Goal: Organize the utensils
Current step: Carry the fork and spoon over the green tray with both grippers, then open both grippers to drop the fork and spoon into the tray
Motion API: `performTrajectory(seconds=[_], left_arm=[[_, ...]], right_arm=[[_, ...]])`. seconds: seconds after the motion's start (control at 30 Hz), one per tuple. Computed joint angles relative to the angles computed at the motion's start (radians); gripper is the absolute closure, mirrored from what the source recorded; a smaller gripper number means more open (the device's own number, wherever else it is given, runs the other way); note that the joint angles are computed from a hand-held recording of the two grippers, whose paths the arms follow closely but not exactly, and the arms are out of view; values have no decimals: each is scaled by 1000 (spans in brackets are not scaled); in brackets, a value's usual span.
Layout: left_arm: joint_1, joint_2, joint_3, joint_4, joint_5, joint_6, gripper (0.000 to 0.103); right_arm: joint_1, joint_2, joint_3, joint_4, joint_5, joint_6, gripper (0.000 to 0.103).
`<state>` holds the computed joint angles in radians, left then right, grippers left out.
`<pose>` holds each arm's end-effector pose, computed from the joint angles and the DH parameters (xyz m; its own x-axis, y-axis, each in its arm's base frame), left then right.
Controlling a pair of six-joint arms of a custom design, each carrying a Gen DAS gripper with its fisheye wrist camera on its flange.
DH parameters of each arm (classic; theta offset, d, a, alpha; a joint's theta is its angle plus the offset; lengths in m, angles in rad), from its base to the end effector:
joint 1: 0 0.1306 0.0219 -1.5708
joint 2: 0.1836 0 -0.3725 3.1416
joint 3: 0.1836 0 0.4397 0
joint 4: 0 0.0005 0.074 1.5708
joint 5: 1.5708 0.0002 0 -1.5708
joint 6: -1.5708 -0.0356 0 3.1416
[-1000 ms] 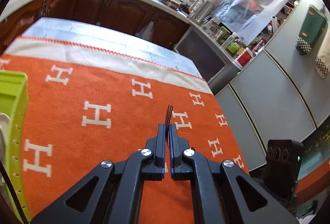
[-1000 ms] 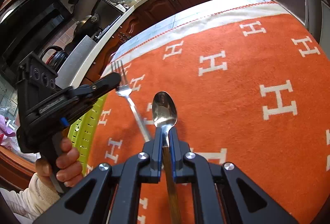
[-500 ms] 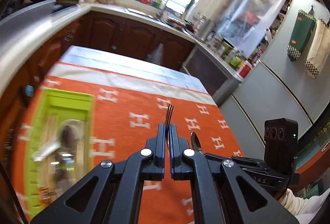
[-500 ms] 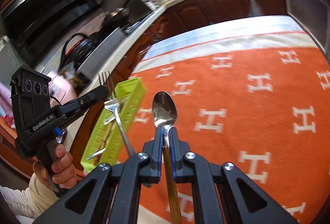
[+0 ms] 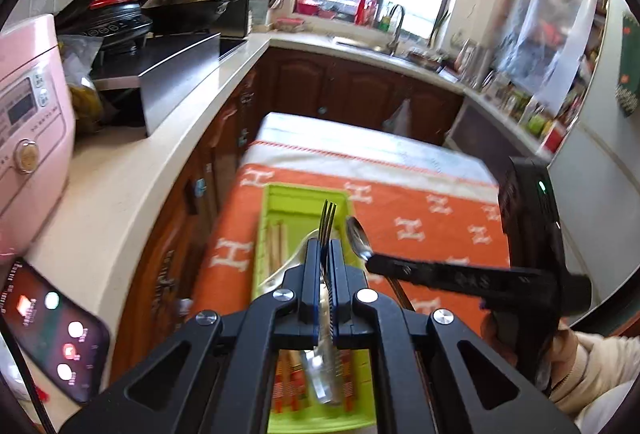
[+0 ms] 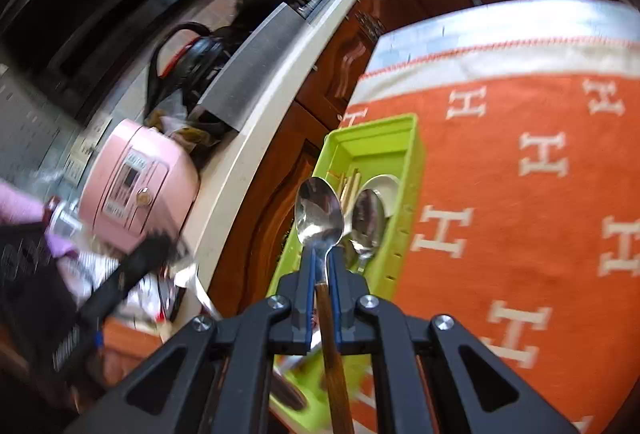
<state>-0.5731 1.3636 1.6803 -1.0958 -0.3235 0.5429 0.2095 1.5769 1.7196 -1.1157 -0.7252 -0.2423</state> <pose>0.4323 -0.2661 0.5641 -0.6729 -0.1487 -0.7246 -0.0275 0.9839 -0.1764 0.5663 0.1440 0.4756 -0.9098 -0.0099 -0.4148 -0.3116 0.6765 0.6673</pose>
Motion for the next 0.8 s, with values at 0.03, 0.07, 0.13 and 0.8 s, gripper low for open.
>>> performTrajectory(seconds=[0.03,0.07,0.13,0.8], left_arm=[[2,7,6,-24,-13,-8,102],[2,16,12,-35,-21,-12,102],[7,35,24,-54,-25,-11,102],[51,227,63,-12,122,34,99]], right_arm=[[11,5,-1,8,13,-23,97],[23,12,-4,20,22,-53,97],[36,14,-24,61,37,-119,97],[-1,-59,-117,113,179,-100,94]])
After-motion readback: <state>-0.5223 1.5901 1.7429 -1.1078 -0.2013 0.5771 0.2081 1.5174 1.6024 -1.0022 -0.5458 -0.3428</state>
